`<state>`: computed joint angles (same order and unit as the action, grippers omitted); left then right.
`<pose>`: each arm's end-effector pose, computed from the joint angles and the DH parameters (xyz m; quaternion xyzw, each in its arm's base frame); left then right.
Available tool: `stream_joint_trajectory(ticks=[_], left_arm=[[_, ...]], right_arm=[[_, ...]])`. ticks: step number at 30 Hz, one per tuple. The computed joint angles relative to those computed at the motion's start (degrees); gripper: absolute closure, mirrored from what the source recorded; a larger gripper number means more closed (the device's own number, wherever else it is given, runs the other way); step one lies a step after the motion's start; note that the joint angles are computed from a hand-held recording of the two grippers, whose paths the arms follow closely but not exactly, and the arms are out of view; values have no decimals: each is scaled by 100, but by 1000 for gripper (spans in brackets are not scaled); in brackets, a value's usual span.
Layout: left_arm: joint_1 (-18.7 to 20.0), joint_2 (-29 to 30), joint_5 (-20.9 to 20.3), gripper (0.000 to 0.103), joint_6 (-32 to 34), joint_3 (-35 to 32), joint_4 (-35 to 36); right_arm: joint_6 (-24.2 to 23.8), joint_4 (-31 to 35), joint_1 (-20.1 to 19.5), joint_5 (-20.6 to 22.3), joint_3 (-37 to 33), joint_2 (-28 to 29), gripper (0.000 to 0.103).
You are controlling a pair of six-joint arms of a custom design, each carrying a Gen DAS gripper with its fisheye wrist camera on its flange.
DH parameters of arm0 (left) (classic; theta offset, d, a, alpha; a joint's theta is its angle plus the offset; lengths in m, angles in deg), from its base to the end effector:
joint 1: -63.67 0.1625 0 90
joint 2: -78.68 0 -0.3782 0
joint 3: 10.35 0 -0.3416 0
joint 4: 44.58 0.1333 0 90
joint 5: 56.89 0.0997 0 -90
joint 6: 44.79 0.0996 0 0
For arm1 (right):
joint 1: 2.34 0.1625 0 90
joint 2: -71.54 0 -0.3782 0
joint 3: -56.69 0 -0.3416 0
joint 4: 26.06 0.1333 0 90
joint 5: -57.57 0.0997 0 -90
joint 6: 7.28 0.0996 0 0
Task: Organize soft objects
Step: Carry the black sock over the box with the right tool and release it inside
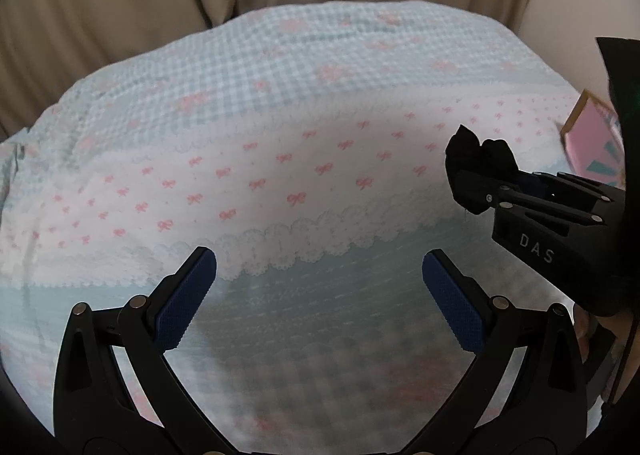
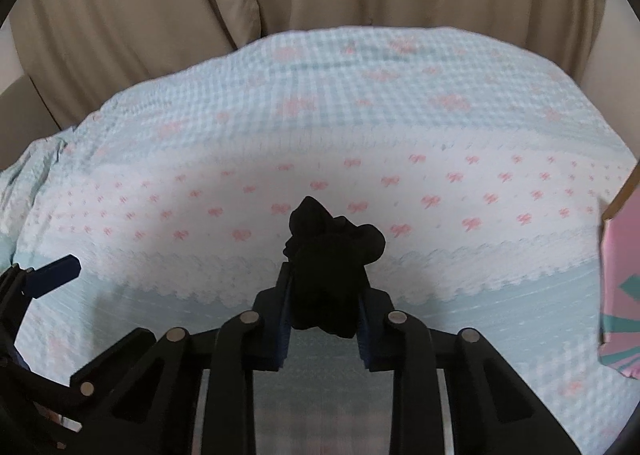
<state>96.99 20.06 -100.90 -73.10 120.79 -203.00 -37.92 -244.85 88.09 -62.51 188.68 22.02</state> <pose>-0.2167 -0.3877 0.0834 0.2390 0.8885 -0.2394 0.3101 0.0865 -0.4208 0.1241 0.1395 -0.8828 0.3045 0.3293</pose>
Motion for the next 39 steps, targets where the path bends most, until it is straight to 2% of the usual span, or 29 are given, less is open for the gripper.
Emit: stream_joint_trajectory(ticks=[6,14,18,20,24,28,32,36,39], left_arm=[[-471,-530,-35,0,-458,-438,1169],[-1159,-891,-43,0,-847,-1235,2455],[-1483,-868,-116,0,-949,-1733,2975],[-1627,-782,-163,0,-976,-1965,3097],[-1877,-331,-231,0,-929,-2650,3344],[-2065,244,-384,0,-932,-3362,3438],[-2227,1037,-558,0,-955,-4235,3517],[-2331,1920,-700,0,-981,-5224,3788],[-2383,2462,-799,0,-1078,-5804,3917]], right_arm=[[406,684,599,-393,226,-944,79],[1188,2059,1659,-1248,436,-2509,79],[1658,2812,2220,-1608,394,-3321,79],[1719,3134,2497,-1852,299,-3660,79],[1772,3644,2782,-2151,133,-4335,79],[1796,4220,2830,-2315,3,-5120,79],[1705,5002,2560,-2268,-211,-5937,79],[1439,5759,1918,-1925,-412,-6768,79],[980,6182,1147,-1414,-584,-7271,79]])
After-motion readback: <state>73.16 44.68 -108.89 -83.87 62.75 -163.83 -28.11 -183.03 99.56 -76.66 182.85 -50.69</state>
